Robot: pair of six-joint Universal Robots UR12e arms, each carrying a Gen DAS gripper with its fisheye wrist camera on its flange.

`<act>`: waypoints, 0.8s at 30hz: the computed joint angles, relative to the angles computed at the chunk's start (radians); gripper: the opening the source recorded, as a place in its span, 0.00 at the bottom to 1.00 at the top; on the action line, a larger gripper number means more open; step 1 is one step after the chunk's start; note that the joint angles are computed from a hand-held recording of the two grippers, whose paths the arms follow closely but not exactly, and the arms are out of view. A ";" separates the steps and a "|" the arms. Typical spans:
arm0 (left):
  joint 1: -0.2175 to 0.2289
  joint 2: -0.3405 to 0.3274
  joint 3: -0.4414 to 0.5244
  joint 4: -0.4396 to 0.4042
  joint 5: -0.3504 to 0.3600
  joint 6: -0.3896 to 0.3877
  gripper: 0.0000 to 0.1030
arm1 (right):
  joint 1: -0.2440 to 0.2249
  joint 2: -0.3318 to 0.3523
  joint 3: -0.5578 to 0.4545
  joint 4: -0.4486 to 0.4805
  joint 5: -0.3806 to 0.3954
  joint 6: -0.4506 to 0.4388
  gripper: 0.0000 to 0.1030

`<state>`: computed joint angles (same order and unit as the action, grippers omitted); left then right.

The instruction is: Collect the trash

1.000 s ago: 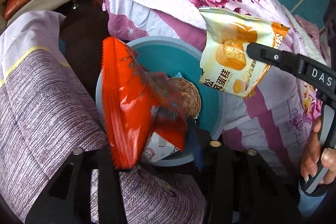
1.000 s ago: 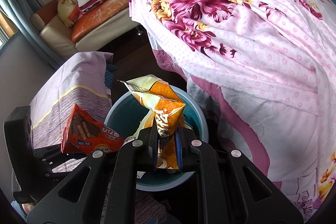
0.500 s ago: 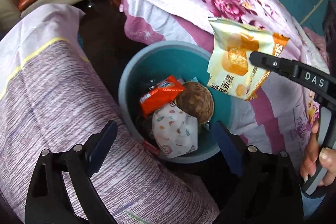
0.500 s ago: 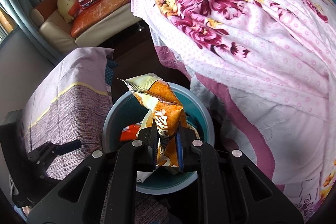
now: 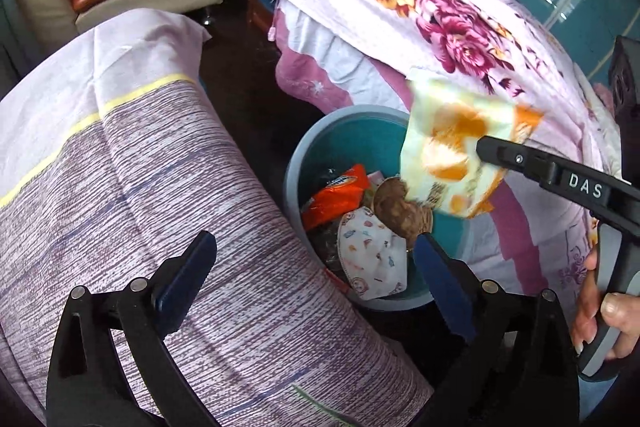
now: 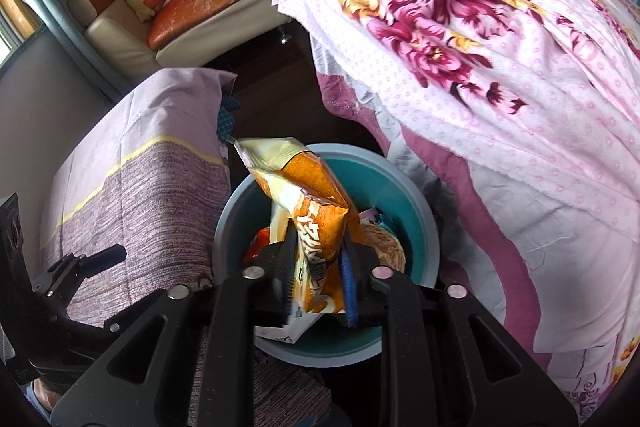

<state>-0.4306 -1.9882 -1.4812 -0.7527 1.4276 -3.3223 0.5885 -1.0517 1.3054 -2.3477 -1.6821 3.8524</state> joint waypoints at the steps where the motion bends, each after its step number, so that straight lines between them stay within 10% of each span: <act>1: 0.002 0.002 -0.003 0.002 0.000 -0.004 0.96 | 0.003 0.005 -0.010 0.012 -0.006 -0.007 0.29; 3: 0.004 0.005 -0.009 0.007 -0.003 -0.010 0.96 | 0.007 0.009 -0.015 0.013 -0.016 -0.010 0.54; 24: 0.005 0.046 -0.052 0.040 0.021 -0.041 0.96 | 0.029 0.007 -0.037 0.061 -0.046 -0.053 0.90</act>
